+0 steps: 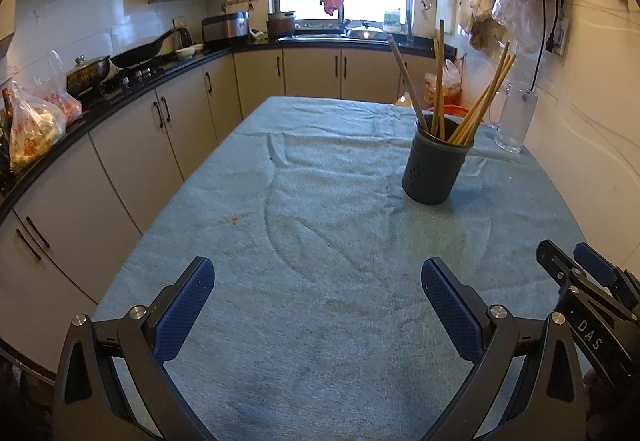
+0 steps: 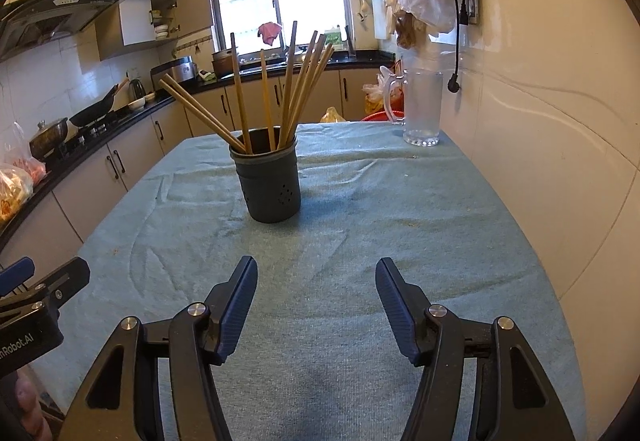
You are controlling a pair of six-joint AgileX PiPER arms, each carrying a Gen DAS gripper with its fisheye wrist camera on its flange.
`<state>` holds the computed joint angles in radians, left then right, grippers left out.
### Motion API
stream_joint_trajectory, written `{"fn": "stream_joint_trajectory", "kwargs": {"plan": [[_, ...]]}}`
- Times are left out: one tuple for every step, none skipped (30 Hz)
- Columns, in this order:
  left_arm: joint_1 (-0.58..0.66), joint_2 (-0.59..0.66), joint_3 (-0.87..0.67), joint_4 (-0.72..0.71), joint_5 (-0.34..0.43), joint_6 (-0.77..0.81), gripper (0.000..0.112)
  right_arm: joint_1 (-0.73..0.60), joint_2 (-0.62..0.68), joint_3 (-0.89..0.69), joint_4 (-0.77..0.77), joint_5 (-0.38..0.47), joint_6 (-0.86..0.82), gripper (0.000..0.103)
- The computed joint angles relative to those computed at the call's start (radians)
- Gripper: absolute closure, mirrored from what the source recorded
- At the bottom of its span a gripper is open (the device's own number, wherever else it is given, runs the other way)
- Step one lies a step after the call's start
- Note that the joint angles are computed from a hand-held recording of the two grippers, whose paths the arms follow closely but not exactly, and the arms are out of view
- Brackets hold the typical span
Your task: Organize utensils
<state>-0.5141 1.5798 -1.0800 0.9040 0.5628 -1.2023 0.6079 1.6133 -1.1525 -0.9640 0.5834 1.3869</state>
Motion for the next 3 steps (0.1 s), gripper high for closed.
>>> {"fn": "stream_joint_trajectory", "kwargs": {"plan": [[0.002,0.005,-0.002,-0.007,-0.007,0.009,0.01,-0.002,0.003,-0.002,0.007,-0.003,-0.007,0.036],[0.003,0.01,-0.005,-0.011,-0.009,0.016,0.01,-0.006,0.008,-0.005,0.016,-0.007,-0.017,0.036],[0.005,0.018,-0.01,-0.017,-0.01,0.024,0.01,-0.008,0.011,-0.007,0.022,-0.008,-0.023,0.036]]}}
